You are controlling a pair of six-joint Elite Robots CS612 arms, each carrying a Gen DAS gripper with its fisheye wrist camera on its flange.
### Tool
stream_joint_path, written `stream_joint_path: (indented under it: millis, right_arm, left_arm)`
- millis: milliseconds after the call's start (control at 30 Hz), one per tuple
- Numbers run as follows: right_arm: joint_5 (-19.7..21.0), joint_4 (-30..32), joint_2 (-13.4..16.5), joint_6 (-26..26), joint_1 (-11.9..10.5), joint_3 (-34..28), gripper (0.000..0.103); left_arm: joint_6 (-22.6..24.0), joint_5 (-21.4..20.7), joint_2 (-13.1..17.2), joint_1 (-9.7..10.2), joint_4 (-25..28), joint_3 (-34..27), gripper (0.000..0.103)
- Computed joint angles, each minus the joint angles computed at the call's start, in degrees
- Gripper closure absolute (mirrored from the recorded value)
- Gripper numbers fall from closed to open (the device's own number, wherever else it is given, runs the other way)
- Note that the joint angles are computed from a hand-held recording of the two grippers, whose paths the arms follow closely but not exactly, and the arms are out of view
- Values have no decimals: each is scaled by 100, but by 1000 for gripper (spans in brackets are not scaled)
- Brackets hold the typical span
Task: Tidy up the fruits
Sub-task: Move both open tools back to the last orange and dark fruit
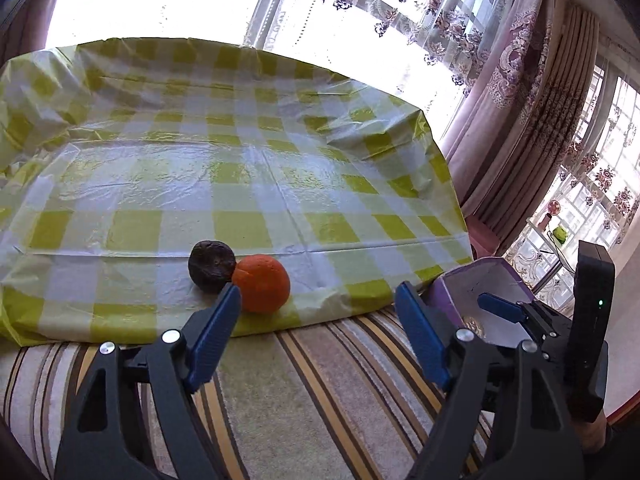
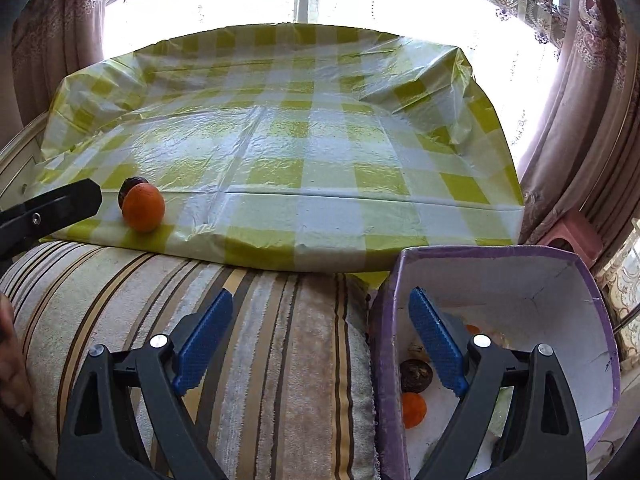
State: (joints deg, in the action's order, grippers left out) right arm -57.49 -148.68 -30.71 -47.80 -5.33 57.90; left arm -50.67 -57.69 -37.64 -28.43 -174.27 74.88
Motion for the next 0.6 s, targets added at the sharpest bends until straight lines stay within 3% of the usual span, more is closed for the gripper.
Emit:
stream_joint_path:
  millis: [233, 433, 600]
  right_arm:
    - [114, 245, -119, -399, 97, 186, 16]
    - [203, 517, -187, -802, 213, 282, 16]
    - [292, 710, -227, -1098, 357, 315, 16]
  left_arm:
    - [-916, -197, -271, 176, 258, 509, 44]
    - [-926, -631, -322, 355, 754, 516, 49]
    - [-937, -666, -365, 411, 847, 586, 51]
